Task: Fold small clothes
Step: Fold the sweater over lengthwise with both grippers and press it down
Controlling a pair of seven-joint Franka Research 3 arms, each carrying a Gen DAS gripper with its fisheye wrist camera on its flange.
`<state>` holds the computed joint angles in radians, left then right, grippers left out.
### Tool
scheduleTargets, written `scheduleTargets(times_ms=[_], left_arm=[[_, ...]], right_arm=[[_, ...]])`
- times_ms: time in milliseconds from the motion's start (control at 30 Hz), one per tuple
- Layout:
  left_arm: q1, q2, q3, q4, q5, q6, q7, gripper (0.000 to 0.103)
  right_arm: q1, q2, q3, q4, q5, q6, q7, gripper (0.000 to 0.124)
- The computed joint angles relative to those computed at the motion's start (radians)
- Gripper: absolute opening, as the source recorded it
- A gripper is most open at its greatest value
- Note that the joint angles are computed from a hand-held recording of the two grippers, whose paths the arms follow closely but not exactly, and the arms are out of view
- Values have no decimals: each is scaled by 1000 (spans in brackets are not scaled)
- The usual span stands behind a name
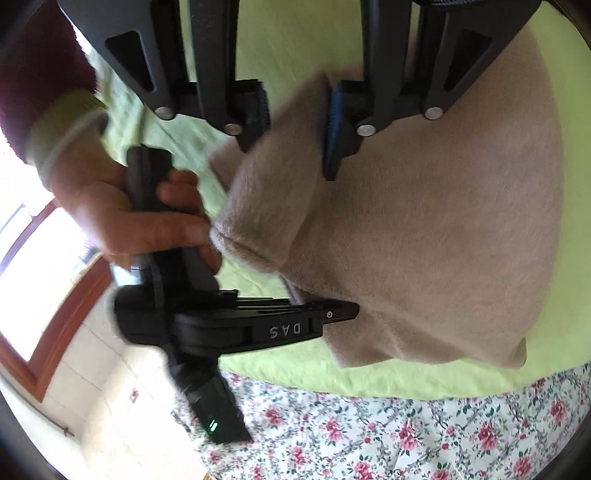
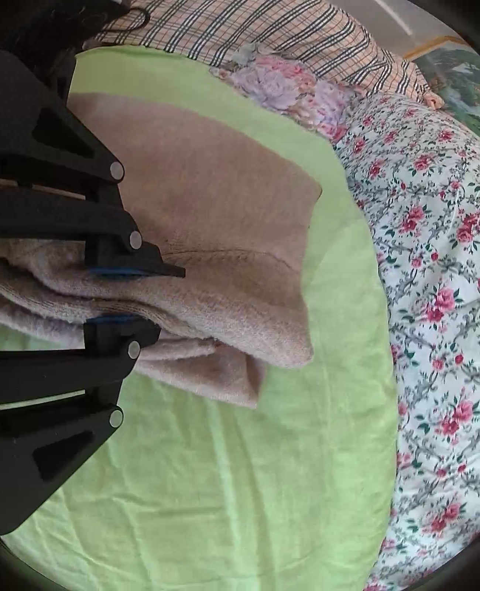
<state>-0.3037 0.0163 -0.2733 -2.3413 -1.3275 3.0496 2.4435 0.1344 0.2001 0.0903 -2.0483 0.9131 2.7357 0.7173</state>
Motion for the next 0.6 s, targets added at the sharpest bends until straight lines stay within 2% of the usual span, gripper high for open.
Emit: scheduleTargets(times_ms=[67,100,133,167,233,300,367,400,467,600], left_arm=[[1,-94,14,-69,-44,-41,39,53],[-10,-129,25,-95,-71,-39,59,58],[-15,-166,39,-122,-78,-36,58,60],[-18,-210,60,-152,-89,-35,63,63],[-22,-245,94,-175,-87,-27,59,67],[-10,-254,130,-184,-52,-13,25,75],[9,-239,156,-182,17,-12,-55,75],[16,-215,181,-162,30,-32,-76,77],[43,-163,225,-111,8,-125,-70,79],[129,-43,225,-20,33,-252,-119,79]], right_arm=[[17,-24,-21,-40,-60,62,82,35],[11,-43,-20,-61,-45,75,93,49],[-2,-56,-14,-70,-1,63,70,56],[-29,-74,-4,-78,102,14,-1,57],[-40,-88,-16,-84,182,-56,-55,63],[-37,-97,-29,-97,225,-98,-78,67],[-33,-91,-38,-96,250,-141,-89,68],[-32,-85,-41,-93,256,-155,-88,68],[-29,-65,-44,-80,260,-180,-75,68],[-37,-29,-44,-48,285,-211,-57,69]])
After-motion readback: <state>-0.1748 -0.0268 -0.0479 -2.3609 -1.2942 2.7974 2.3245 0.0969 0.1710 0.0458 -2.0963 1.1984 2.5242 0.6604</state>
